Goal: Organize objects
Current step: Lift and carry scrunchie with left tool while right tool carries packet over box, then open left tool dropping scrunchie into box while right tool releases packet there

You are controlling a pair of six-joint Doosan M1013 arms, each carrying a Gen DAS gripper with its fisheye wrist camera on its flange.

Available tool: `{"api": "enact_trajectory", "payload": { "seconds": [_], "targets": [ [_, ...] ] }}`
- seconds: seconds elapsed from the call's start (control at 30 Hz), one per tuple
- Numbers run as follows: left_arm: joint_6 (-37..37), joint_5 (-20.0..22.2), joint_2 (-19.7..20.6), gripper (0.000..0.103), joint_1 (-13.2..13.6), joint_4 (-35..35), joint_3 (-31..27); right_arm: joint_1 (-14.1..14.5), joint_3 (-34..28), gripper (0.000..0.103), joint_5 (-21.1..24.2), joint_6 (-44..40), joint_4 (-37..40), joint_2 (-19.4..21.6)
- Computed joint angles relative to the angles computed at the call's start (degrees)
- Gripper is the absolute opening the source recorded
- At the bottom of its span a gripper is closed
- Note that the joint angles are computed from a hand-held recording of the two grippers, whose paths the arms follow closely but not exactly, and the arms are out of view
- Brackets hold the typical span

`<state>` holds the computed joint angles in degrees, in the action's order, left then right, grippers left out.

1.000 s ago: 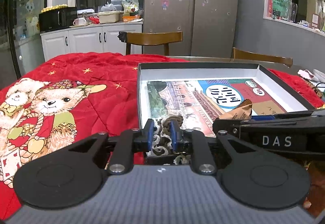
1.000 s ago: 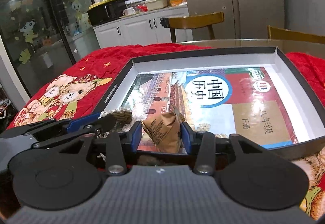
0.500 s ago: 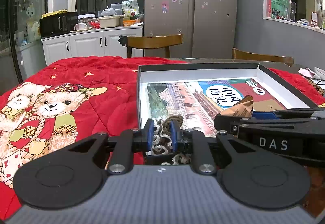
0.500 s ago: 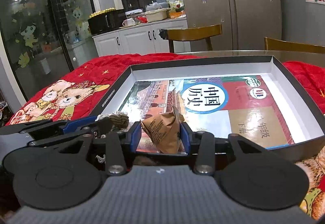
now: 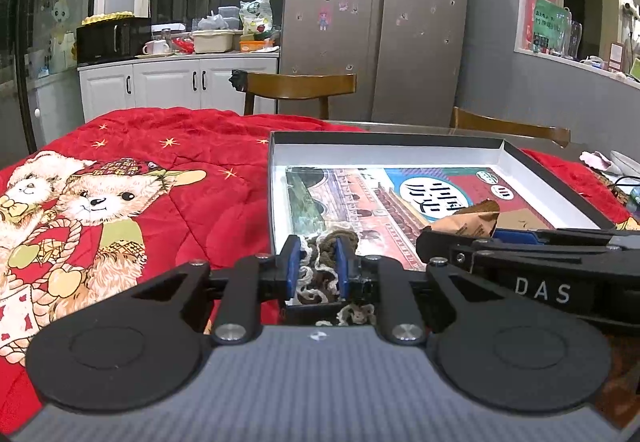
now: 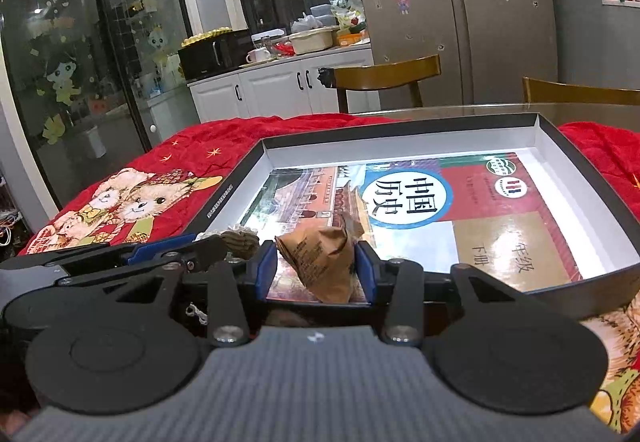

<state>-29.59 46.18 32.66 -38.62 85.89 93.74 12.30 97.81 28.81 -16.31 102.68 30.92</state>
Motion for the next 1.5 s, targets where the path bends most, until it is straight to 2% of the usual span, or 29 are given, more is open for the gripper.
{"api": "enact_trajectory", "payload": {
  "seconds": [0.07,0.33,0.63,0.77,0.8,0.87,0.93,0.97,1.0,1.1,1.23,1.33,1.43,1.5],
  "targets": [
    [-0.39,-0.08,-0.05,0.026,0.01,0.2,0.1,-0.07,0.1,0.056,0.29,-0.04,0.23,-0.04],
    [-2.46,-0.18,-0.27,0.027,0.01,1.31,0.64,-0.43,0.18,0.06,1.66,0.45,0.4,0.03],
    [-5.97,-1.61,-1.23,0.034,0.2,3.54,1.86,-0.83,0.69,0.076,1.71,-0.29,3.01,-0.26],
    [-6.97,-0.86,-1.67,0.038,-0.12,4.6,2.36,-1.44,0.41,0.085,3.41,3.54,1.64,-0.22],
    [-8.1,-0.83,-1.99,0.04,-0.2,4.75,2.64,-1.82,0.28,0.088,4.77,4.95,1.3,-0.07],
    [-10.55,0.7,-2.4,0.057,-0.6,5.76,3.14,-2.77,-0.06,0.092,8.14,8.47,0.21,0.22],
    [-14.18,2.54,-2.77,0.068,-1.11,9.6,4.2,-3.41,0.1,0.096,10.17,9.48,1.33,0.19],
    [-15.39,3.31,-2.93,0.074,-1.3,11.12,4.64,-3.64,0.34,0.099,10.96,9.03,2.36,0.08],
    [-16.18,4.01,-3.02,0.076,-1.53,12.28,4.88,-3.88,0.56,0.102,11.83,8.3,3.39,-0.02],
    [-16.4,5.09,-3.2,0.08,-2.07,13.69,5.21,-4.46,1.36,0.103,13.87,5.51,6.27,-0.54],
    [-15.9,5.37,-3.24,0.081,-2.52,14.1,5.18,-4.37,2.75,0.103,11.79,-0.28,9.16,-2.26],
    [-17.28,4.42,-3.81,0.082,-2.64,16.03,5.91,-4.19,4.65,0.103,10.21,-8.67,16.52,-3.67],
    [-19.23,5.25,-4.23,0.084,-3.11,18.36,6.74,-4.71,7.04,0.103,13.41,-16.92,27.15,-4.33],
    [-20.88,6.89,-4.35,0.084,-3.7,20.8,7.38,-4.86,7.3,0.103,12.56,-18.34,28.86,-4.93]
  ]
}}
